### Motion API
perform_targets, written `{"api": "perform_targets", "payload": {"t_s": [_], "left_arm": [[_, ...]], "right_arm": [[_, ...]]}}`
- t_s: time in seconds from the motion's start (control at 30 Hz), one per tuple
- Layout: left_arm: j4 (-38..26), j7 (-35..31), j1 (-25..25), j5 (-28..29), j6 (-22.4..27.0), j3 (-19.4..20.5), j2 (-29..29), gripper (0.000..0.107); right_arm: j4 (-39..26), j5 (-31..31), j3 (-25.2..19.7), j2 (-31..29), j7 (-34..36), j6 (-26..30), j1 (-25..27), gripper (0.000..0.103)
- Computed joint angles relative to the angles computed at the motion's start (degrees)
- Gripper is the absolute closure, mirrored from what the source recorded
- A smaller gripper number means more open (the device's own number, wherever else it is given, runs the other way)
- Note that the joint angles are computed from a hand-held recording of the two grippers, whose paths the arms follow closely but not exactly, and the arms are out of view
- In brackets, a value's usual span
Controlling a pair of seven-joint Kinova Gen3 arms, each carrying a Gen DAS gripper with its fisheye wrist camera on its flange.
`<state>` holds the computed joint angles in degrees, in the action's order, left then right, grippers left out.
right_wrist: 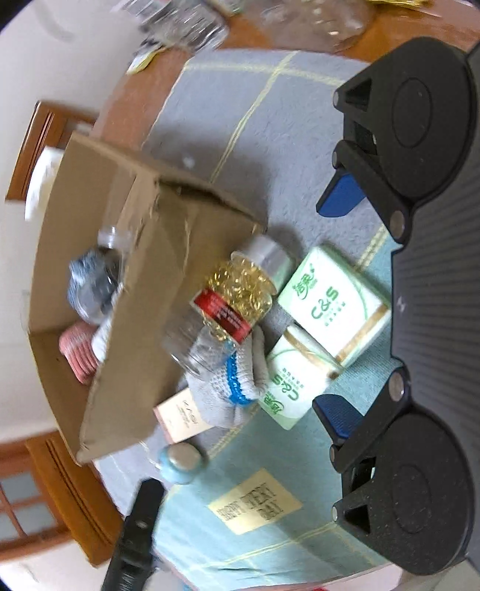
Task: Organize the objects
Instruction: 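Move both tools back toward the items on the towel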
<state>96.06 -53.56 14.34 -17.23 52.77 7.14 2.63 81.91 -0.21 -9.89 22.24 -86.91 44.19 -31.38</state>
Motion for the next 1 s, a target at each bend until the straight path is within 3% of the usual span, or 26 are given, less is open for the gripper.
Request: {"api": "perform_targets", "payload": {"t_s": [0.2,0.43,0.57,0.67,0.83,1.0], "left_arm": [[2.69,1.19,-0.25,1.23,1.0,0.02,-0.89,0.005],[3.3,0.93,-0.88,2.27,1.06,-0.04,-0.76,0.005],[3.83,-1.7,-1.43,3.43,0.22,-0.26,-0.61,0.005],[4.85,-7.2,-2.54,6.39,-1.74,-0.8,-0.54,0.005],[6.66,-16.78,-3.97,9.09,-4.7,-1.33,-0.01,0.005],[7.81,-22.48,-5.44,11.43,-6.47,-2.17,1.27,0.005]], "right_arm": [[-5.31,-3.4,-2.54,4.21,10.73,4.9,2.94,0.0],[-9.33,-6.33,-2.38,6.46,16.23,11.53,2.97,0.0],[-11.58,-8.81,-2.74,6.83,17.83,17.72,3.35,0.0],[-12.44,-10.74,-3.36,6.9,19.76,21.61,3.84,0.0],[-7.94,-4.3,-0.29,4.32,16.05,16.72,-1.29,0.0],[-5.85,-2.39,-0.54,3.4,15.27,14.36,-1.65,0.0]]}}
